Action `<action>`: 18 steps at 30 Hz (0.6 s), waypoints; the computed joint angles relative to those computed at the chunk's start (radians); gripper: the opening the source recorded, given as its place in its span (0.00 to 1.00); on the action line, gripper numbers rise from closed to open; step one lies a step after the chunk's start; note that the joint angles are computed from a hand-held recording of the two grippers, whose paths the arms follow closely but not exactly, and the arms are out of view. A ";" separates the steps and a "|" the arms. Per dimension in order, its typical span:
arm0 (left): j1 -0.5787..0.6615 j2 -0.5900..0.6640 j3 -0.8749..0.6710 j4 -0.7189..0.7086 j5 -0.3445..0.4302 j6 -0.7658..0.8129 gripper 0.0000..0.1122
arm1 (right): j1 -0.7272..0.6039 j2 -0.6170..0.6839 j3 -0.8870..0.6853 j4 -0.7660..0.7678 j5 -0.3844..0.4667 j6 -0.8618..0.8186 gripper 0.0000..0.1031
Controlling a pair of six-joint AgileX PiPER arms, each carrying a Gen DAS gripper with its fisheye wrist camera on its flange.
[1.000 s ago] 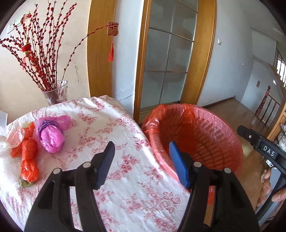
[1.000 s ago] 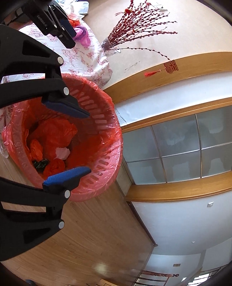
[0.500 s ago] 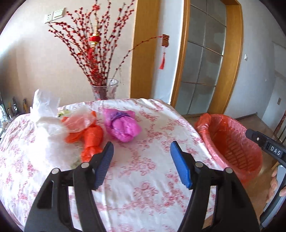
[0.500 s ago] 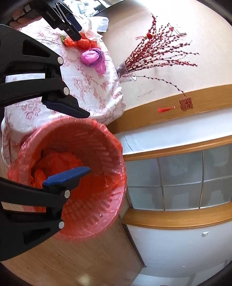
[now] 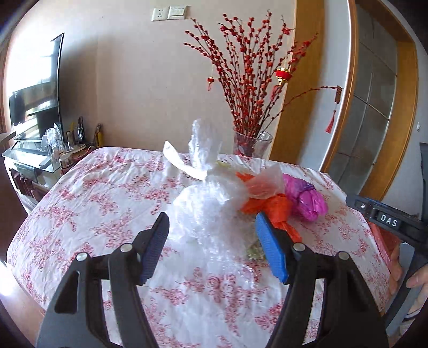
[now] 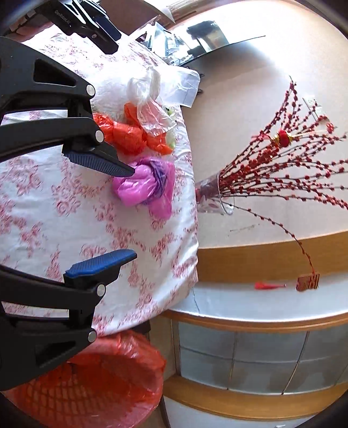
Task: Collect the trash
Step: 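Move both open tools back to the remaining bags on the table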
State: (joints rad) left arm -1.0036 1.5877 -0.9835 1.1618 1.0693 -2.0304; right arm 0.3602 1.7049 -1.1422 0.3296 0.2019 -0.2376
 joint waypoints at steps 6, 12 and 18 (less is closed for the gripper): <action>0.045 -0.066 0.086 0.013 -0.028 -0.035 0.59 | 0.052 0.172 -0.203 -0.177 0.084 0.201 0.57; 0.100 -0.092 0.123 0.028 -0.079 -0.047 0.59 | 0.074 0.285 -0.342 -0.266 0.152 0.291 0.66; 0.155 -0.097 0.122 0.040 -0.153 -0.030 0.59 | 0.065 0.330 -0.379 -0.161 0.189 0.183 0.51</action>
